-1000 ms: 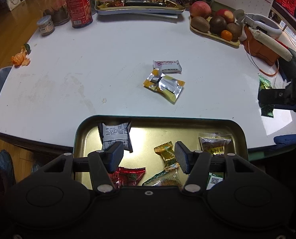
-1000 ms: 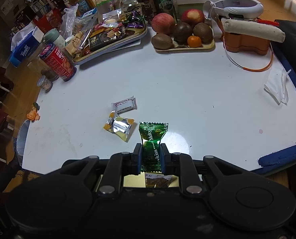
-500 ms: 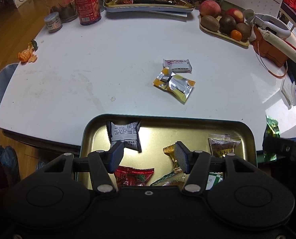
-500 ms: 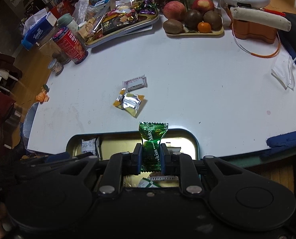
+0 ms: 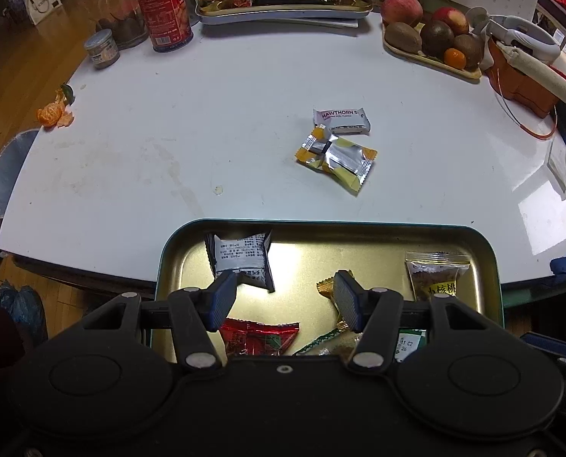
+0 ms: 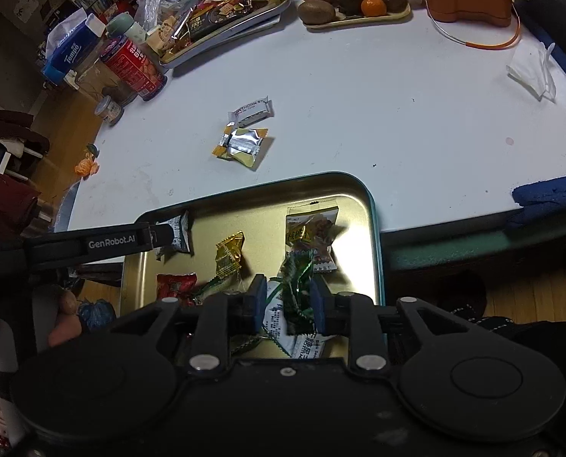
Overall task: Organize snacks
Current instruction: 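Lower the green candy into the gold tray and open the right tool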
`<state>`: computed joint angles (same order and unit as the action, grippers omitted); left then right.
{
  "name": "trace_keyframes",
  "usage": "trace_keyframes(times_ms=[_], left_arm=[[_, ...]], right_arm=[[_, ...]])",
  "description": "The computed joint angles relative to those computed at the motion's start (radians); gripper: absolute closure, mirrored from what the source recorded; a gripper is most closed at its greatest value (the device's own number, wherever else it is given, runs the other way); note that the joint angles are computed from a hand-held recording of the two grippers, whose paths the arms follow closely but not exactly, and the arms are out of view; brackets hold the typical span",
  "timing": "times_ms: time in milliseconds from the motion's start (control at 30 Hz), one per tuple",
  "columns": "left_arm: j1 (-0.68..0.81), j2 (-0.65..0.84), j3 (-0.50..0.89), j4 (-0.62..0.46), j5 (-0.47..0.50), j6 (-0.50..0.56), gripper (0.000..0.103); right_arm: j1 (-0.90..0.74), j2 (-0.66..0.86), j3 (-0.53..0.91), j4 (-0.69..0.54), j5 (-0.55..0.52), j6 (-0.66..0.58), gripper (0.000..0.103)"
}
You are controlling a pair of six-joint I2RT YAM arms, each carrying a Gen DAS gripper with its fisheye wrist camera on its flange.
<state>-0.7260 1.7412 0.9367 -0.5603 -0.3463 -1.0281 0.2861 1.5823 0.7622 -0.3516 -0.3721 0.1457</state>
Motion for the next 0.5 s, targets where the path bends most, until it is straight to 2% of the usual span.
trace_keyframes(times_ms=[67, 267, 500], left_arm=[[0.001, 0.001, 0.001, -0.001, 0.001, 0.001, 0.041], [0.000, 0.008, 0.004, -0.004, 0.002, -0.001, 0.041], [-0.004, 0.000, 0.001, -0.001, -0.003, -0.005, 0.041]], right_arm=[[-0.006, -0.012, -0.004, 0.013, -0.007, 0.014, 0.066], [-0.011, 0.002, 0.014, -0.002, -0.009, 0.017, 0.065], [0.022, 0.002, 0.007, 0.009, 0.062, -0.007, 0.064]])
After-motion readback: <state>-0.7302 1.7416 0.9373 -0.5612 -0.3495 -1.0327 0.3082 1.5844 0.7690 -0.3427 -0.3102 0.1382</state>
